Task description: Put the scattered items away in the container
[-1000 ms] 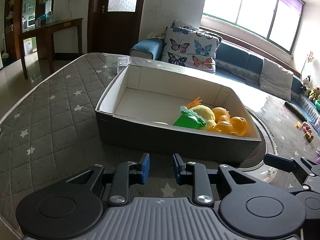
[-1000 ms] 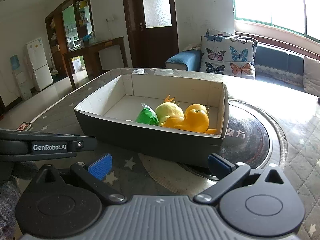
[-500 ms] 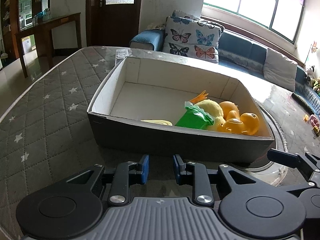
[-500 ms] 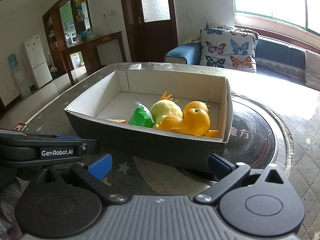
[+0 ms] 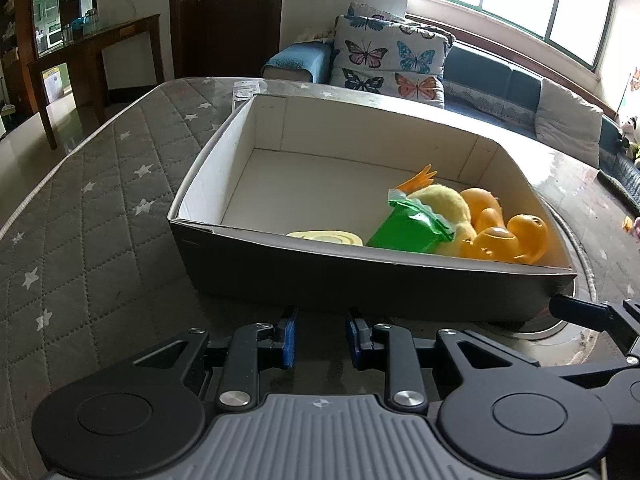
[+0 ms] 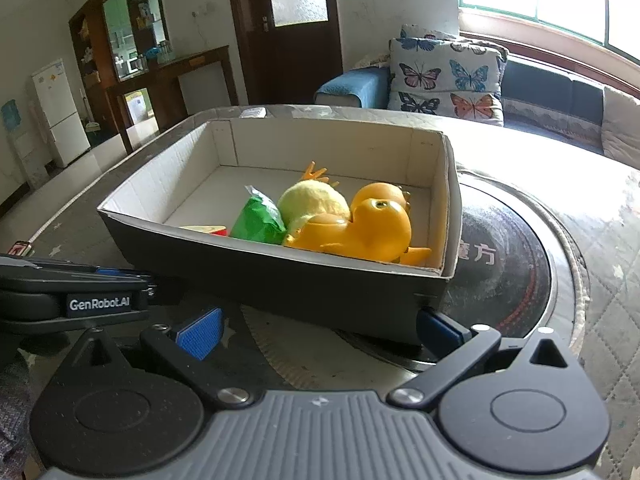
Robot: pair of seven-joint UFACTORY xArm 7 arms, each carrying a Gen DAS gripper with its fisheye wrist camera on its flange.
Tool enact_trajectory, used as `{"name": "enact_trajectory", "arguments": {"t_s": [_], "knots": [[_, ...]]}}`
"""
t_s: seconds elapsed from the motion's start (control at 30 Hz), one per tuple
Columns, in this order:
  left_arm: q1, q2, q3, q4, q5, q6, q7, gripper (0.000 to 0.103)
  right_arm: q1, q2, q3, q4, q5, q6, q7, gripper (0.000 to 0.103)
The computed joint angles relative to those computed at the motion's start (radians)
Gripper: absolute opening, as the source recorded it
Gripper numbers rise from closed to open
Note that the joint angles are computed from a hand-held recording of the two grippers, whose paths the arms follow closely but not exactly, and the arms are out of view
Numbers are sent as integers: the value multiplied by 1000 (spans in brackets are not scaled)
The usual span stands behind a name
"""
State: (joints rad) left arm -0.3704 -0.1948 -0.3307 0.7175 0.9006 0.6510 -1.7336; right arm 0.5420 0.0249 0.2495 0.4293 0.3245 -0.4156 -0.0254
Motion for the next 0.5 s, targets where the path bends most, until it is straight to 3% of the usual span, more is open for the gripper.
{"name": "enact_trajectory", "arguments": {"t_s": [0.17, 0.5], "knots": [[1, 7, 6, 0, -10, 4, 15, 28, -2, 8, -6, 9, -4, 17, 2, 103], [-5, 22, 13, 8, -22, 16, 44, 28, 22, 1, -2, 17, 109, 37, -94, 103]]}}
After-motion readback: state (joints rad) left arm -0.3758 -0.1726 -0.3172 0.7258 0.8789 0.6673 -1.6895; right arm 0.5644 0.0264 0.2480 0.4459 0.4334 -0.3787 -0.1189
